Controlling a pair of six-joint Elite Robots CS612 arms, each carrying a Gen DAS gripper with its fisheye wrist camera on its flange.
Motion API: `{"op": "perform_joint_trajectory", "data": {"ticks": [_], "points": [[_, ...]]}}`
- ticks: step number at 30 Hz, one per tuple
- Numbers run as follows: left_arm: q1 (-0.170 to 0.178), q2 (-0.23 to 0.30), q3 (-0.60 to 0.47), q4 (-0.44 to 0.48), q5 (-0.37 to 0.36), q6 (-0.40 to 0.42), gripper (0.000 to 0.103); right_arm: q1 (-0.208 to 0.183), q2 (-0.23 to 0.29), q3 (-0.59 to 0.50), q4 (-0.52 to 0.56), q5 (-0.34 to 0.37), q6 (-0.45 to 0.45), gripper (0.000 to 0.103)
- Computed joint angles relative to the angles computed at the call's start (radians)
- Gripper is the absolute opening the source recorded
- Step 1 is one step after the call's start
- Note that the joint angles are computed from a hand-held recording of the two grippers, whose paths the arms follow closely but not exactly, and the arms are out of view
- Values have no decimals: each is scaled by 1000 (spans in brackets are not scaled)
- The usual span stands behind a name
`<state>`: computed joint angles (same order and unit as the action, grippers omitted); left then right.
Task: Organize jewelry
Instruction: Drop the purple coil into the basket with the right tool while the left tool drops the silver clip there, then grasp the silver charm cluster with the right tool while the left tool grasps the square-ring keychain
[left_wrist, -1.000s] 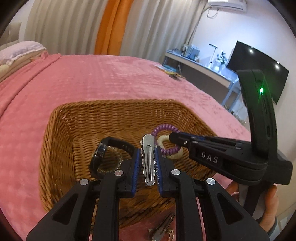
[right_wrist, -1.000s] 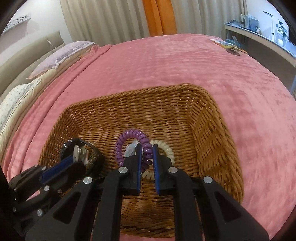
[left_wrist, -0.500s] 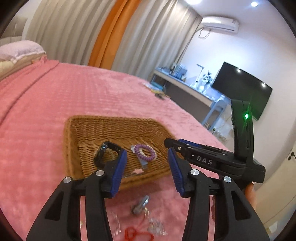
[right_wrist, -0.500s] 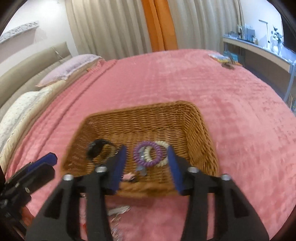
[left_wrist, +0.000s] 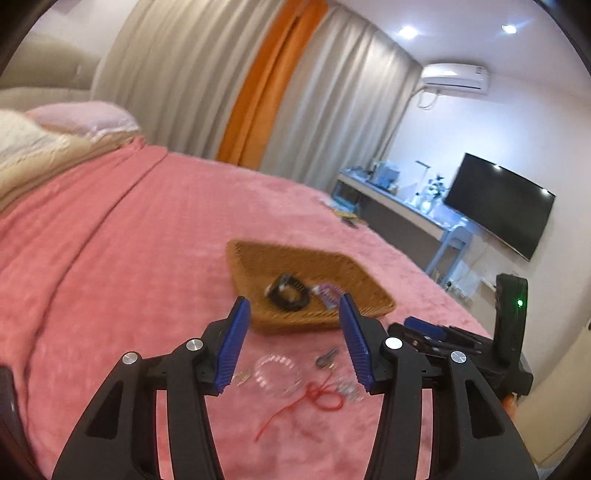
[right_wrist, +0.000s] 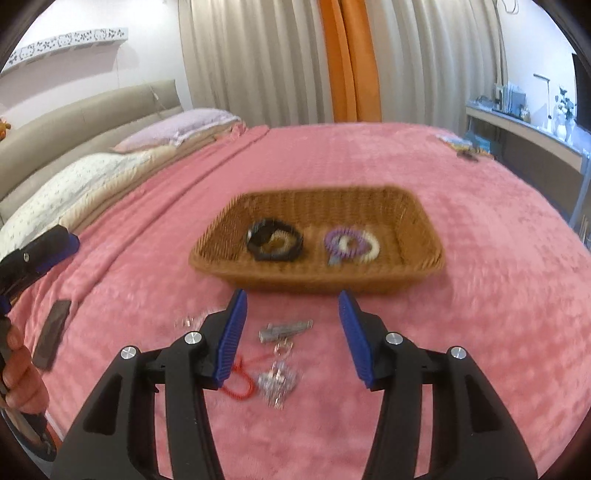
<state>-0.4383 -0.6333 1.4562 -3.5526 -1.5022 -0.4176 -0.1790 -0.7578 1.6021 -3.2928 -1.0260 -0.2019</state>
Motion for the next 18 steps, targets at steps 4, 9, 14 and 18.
{"op": "perform_joint_trajectory", "data": {"ticks": [4,9,14,18], "points": [[10,16,-11,94,-3,-13,49,9,17,0,39,-17,-15,48],[19,54,-72,297,24,9,47,21,36,-16,116,-44,-52,48],[47,87,-139,452,-110,42,47,26,40,-24,175,-48,-77,48],[36,95,-170,512,-86,119,47,30,42,-27,196,-52,-92,48]]}}
